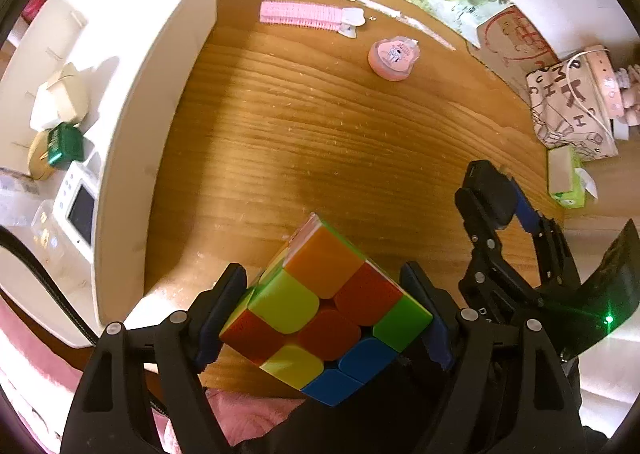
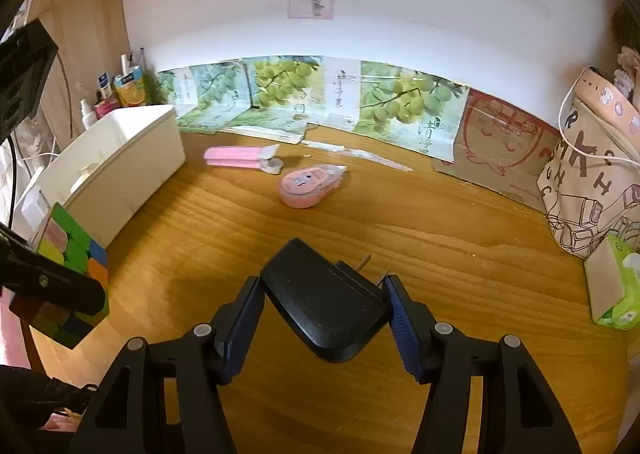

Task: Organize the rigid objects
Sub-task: 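Lift and carry the Rubik's cube and black plug over the tray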

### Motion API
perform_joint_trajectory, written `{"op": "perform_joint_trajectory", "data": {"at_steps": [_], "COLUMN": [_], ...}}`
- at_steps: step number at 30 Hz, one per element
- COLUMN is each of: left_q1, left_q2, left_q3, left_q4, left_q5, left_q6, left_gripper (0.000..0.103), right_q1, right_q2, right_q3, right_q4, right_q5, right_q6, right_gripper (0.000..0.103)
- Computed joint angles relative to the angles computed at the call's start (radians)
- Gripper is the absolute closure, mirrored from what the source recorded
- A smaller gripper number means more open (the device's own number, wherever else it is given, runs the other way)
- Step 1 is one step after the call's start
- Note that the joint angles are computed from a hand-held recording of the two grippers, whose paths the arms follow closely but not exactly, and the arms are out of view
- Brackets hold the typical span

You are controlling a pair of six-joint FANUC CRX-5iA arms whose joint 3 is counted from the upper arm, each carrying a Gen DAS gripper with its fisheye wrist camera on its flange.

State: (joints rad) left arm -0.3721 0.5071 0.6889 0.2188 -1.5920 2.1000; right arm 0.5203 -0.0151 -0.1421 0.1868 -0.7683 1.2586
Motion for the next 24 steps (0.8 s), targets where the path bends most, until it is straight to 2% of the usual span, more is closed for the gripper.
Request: {"op": "perform_joint_trajectory", "data": {"at_steps": [3,7,24], "left_q1": [0.026,0.042,0.127], "left_q2": [-0.109,-0.179,-0.295], "left_q3": [-0.113,-0.173,-0.238], "left_q4": [0.010,0.013,0.010], "left_q5": [0.030,0.062,0.138], "left_q6": [-0.020,-0.028,-0.125], "left_gripper": [0.021,0.021,0.021], "right_q1": [0.018,0.046,0.159], "right_q2": [-0.018,-0.040,-0.042], "right_q3": [-0.009,-0.018,0.012], "right_q4": [-0.001,-0.001,0.043], "right_q5": [-0.003,-0.004,-0.013], "right_q6": [0.001,0.016,-0.039], "right_gripper": [0.042,0.042,0.042]}}
